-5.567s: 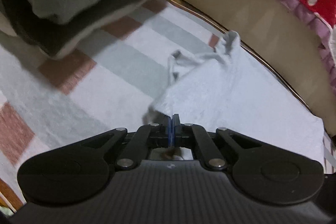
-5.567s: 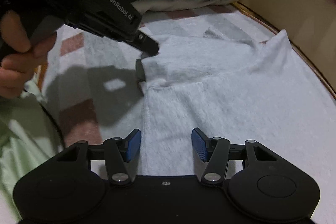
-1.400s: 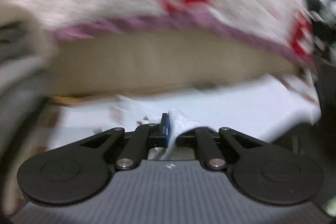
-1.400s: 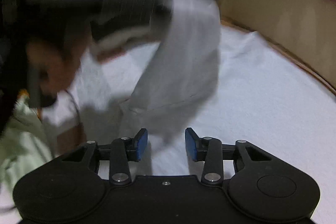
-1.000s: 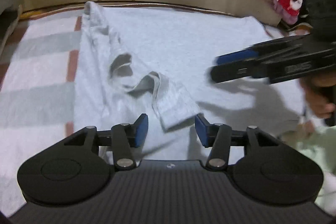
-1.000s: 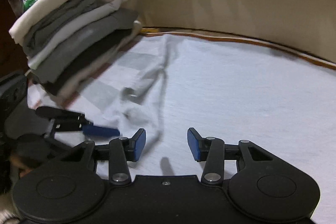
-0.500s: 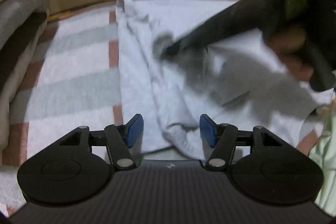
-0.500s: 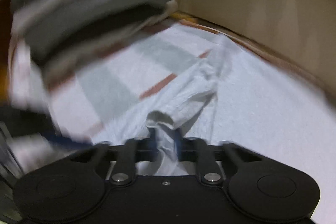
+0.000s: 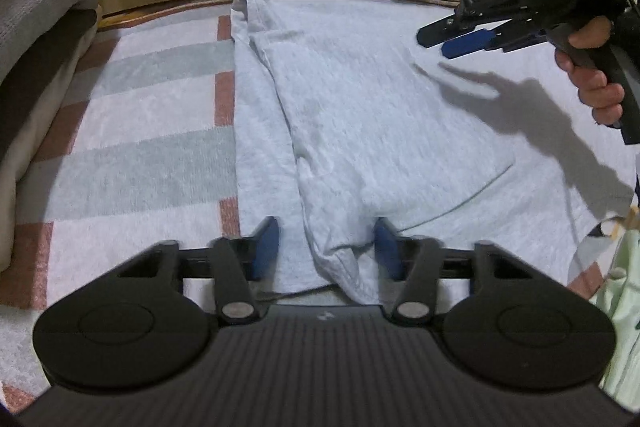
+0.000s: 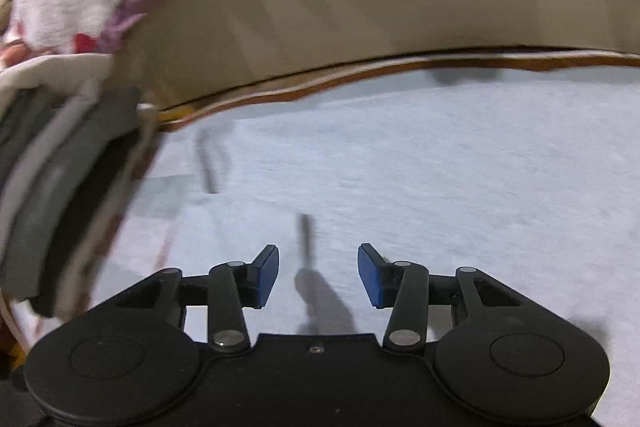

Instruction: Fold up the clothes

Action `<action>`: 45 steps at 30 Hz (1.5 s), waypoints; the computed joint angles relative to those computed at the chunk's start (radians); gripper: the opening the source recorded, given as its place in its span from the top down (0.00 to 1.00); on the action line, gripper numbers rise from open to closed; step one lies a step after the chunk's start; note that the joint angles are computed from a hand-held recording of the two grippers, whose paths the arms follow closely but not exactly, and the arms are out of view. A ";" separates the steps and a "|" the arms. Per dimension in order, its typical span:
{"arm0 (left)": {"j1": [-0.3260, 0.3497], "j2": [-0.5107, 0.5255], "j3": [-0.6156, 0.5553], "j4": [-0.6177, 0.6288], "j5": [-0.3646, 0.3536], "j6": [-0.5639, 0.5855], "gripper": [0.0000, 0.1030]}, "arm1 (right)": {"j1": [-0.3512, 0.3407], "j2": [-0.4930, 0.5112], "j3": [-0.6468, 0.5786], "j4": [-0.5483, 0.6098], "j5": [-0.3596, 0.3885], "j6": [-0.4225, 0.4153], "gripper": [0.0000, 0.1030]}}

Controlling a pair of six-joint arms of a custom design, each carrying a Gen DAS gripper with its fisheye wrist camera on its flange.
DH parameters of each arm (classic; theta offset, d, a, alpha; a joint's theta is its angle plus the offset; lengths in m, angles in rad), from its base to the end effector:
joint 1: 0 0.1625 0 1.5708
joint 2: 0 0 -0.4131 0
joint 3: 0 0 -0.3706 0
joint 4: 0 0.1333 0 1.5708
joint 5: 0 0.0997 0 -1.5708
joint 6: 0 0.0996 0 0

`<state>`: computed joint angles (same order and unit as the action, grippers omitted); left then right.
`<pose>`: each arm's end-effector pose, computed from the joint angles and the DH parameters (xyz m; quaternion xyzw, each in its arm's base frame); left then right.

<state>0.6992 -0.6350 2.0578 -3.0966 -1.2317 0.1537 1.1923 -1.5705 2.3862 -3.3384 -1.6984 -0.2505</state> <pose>-0.2725 -0.4466 -0.0422 0.4752 0.8621 -0.1067 0.1399 -0.0329 -0.4092 0.3296 -0.0859 -0.8834 0.4173 0.1953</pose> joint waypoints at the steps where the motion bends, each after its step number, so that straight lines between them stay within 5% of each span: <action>1: 0.006 -0.004 0.000 -0.007 -0.019 -0.011 0.86 | 0.014 0.012 -0.014 0.015 0.003 -0.033 0.51; 6: 0.034 -0.013 -0.001 -0.030 -0.078 -0.072 0.86 | 0.130 0.142 -0.158 0.123 -0.062 -0.163 0.50; 14: 0.065 0.002 0.027 -0.158 -0.143 -0.074 0.90 | 0.208 0.377 -0.396 0.138 -0.160 -0.090 0.44; 16: 0.069 0.001 0.038 -0.216 -0.171 -0.051 0.91 | 0.206 0.408 -0.447 0.217 -0.179 -0.146 0.97; 18: 0.077 -0.002 0.043 -0.262 -0.206 -0.048 0.91 | 0.213 0.414 -0.456 0.196 -0.193 -0.203 0.98; 21: 0.088 -0.004 0.032 -0.272 -0.228 -0.072 0.91 | 0.213 0.376 -0.479 0.222 -0.168 -0.158 0.98; 28: 0.137 0.021 -0.025 -0.277 -0.231 -0.152 0.92 | 0.266 0.400 -0.587 0.241 -0.239 -0.224 0.98; 34: 0.164 0.026 -0.049 -0.153 -0.193 -0.234 0.92 | 0.257 0.473 -0.623 0.202 -0.224 -0.246 0.92; 37: 0.150 0.018 -0.053 -0.102 -0.152 -0.262 0.91 | 0.248 0.448 -0.553 0.151 -0.208 -0.203 0.88; 39: 0.134 0.007 -0.058 -0.059 -0.122 -0.255 0.91 | 0.232 0.378 -0.447 0.095 -0.180 -0.181 0.63; 42: 0.118 -0.020 -0.064 0.023 -0.089 -0.280 0.88 | 0.169 0.209 -0.245 0.011 -0.129 -0.168 0.62; 45: 0.109 -0.067 -0.057 0.116 -0.051 -0.372 0.71 | 0.057 -0.006 -0.036 -0.083 -0.143 -0.143 0.62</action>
<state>0.8078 -0.7019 2.0013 -2.9808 -1.2823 -0.2184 1.2492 -1.5766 2.3502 -3.4210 -1.8417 -0.3933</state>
